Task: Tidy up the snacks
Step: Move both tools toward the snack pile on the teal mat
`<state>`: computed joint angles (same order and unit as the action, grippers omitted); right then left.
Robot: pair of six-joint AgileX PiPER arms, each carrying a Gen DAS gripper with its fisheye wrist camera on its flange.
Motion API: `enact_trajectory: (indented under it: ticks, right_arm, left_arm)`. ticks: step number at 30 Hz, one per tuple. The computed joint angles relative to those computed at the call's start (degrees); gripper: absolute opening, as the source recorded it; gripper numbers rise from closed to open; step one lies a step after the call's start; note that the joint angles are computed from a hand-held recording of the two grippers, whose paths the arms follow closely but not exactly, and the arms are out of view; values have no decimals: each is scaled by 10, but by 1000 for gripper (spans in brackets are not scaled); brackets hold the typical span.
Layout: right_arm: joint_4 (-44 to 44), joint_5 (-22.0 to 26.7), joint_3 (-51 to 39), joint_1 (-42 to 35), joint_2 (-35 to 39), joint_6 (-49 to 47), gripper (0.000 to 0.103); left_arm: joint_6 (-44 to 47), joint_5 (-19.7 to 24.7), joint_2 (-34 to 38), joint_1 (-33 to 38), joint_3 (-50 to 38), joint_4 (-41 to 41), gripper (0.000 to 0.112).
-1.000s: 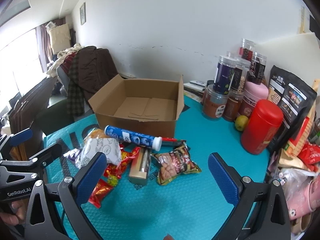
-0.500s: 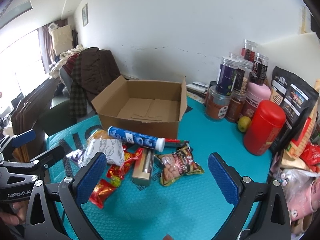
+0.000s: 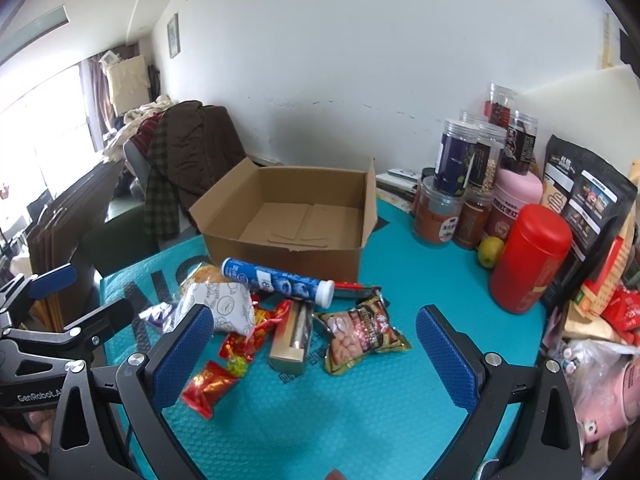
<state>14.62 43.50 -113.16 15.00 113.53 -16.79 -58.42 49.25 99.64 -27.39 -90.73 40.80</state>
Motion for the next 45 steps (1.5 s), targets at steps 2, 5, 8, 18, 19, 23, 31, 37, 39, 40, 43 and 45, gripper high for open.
enact_trajectory:
  ticks: [2, 5, 8, 18, 19, 23, 31, 37, 39, 40, 43, 45]
  right_arm:
    - [0, 2, -2, -1, 0, 0, 103]
    - [-7, 6, -5, 0, 1, 6, 103]
    - [-8, 6, -5, 0, 0, 8, 103]
    - [-12, -3, 6, 1, -6, 11, 103]
    - [-17, -7, 10, 3, -8, 14, 103]
    - [-34, -16, 26, 8, -14, 27, 103]
    - [-38, -41, 90, 7, -33, 47, 103]
    - [-48, -80, 156, 15, -52, 55, 103]
    - [-54, -87, 171, 17, -54, 59, 103]
    - [-58, -93, 183, 19, -56, 64, 103]
    - [-49, -105, 207, 19, -57, 61, 103]
    - [-42, -105, 215, 17, -54, 62, 103]
  left_arm:
    - [2, -1, -1, -1, 0, 0, 103]
    - [7, -2, -1, -1, -2, -5, 103]
    - [13, -3, 0, 1, -3, -10, 103]
    - [26, -23, -3, 7, 13, -18, 103]
    - [26, -25, -4, 7, 16, -16, 103]
    - [30, -38, -7, 11, 31, -15, 103]
    - [56, -78, -12, 17, 67, -38, 103]
    - [52, -106, -16, 17, 104, -32, 103]
    - [62, -116, -16, 20, 116, -41, 103]
    - [64, -121, -16, 21, 121, -44, 103]
    - [85, -133, -10, 29, 132, -68, 101]
    - [94, -138, -6, 31, 136, -79, 98]
